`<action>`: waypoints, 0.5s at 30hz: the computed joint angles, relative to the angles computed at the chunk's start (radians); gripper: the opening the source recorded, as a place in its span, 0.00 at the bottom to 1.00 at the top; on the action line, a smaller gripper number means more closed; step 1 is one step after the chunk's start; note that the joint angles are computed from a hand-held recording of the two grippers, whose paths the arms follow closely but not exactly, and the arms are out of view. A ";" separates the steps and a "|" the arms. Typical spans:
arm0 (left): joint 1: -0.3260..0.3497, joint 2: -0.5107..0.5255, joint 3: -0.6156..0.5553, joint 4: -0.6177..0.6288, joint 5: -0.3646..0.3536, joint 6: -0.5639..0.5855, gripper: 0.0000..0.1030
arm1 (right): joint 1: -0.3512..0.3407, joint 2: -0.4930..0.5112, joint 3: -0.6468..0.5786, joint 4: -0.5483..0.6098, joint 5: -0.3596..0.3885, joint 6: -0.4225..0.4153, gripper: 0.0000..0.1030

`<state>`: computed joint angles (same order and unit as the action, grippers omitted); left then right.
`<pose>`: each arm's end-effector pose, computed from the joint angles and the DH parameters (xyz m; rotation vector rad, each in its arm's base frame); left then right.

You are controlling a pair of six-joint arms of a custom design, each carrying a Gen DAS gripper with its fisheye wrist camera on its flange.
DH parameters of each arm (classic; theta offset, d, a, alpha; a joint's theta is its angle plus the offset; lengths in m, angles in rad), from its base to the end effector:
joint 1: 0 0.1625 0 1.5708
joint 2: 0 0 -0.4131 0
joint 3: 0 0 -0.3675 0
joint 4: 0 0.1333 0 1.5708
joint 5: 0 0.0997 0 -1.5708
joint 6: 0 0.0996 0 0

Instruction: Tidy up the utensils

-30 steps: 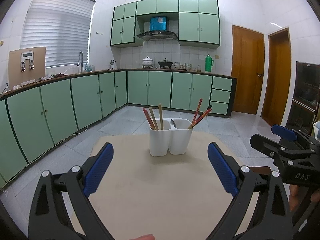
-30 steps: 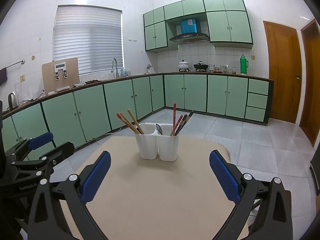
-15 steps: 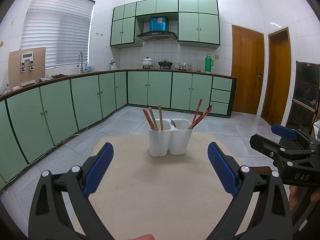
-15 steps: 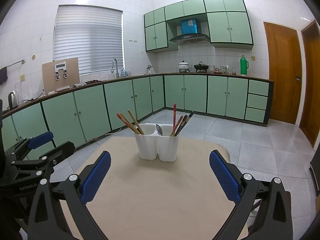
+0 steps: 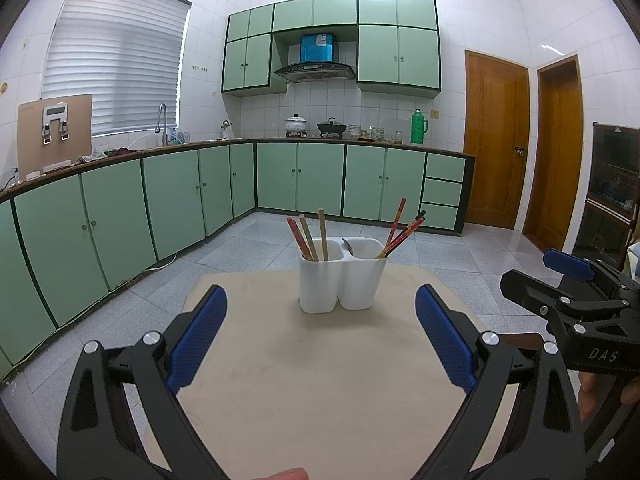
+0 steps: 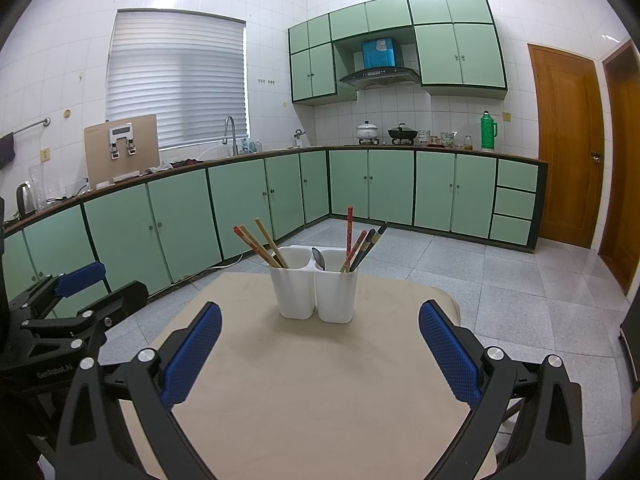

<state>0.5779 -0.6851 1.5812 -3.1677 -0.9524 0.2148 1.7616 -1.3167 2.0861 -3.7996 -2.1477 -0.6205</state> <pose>-0.4635 -0.5304 0.1392 1.2190 2.2986 -1.1871 0.1651 -0.4385 0.3965 0.2800 -1.9006 1.5051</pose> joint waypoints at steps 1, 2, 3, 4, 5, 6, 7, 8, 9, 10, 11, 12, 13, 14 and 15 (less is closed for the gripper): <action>0.000 0.000 0.000 0.000 0.000 0.000 0.90 | 0.000 0.001 -0.001 -0.001 -0.001 -0.001 0.94; 0.000 0.000 0.000 0.000 0.000 0.000 0.90 | 0.000 0.001 -0.002 0.000 0.000 -0.002 0.94; 0.000 0.000 0.000 -0.001 0.000 0.000 0.90 | 0.000 0.000 -0.002 0.001 0.001 -0.001 0.94; 0.000 0.000 0.000 -0.001 0.000 0.000 0.90 | -0.001 -0.001 -0.001 0.001 0.002 -0.002 0.94; 0.000 0.000 0.000 -0.001 0.000 0.000 0.90 | -0.002 -0.002 -0.001 0.002 0.003 -0.003 0.94; 0.000 0.000 -0.001 0.001 -0.001 -0.001 0.90 | -0.004 -0.003 -0.001 0.003 0.004 -0.004 0.94; 0.000 0.000 0.000 -0.002 0.000 0.000 0.90 | -0.003 -0.002 -0.001 0.002 0.004 -0.003 0.94; 0.000 0.000 0.000 -0.002 0.000 0.000 0.90 | -0.003 -0.001 -0.001 0.002 0.003 -0.002 0.94; 0.000 0.000 0.000 -0.002 0.000 0.000 0.90 | -0.004 -0.003 -0.001 0.004 0.004 -0.001 0.94; 0.000 0.000 0.000 -0.001 -0.001 0.000 0.90 | -0.003 -0.003 -0.001 0.003 0.004 -0.003 0.94; 0.000 0.000 0.000 -0.001 -0.001 -0.001 0.90 | -0.003 -0.002 -0.001 0.002 0.004 -0.004 0.94; 0.000 0.000 0.000 -0.001 0.000 -0.001 0.90 | -0.004 -0.002 -0.001 0.002 0.004 -0.004 0.94; 0.001 0.000 0.000 0.000 -0.001 0.000 0.90 | -0.003 -0.002 -0.001 0.003 0.004 -0.002 0.94; 0.000 0.000 0.000 0.001 -0.001 0.000 0.90 | -0.004 -0.003 0.000 0.004 0.005 -0.002 0.94; 0.000 0.000 0.000 -0.001 0.000 0.001 0.90 | -0.003 -0.002 -0.001 0.002 0.004 -0.004 0.94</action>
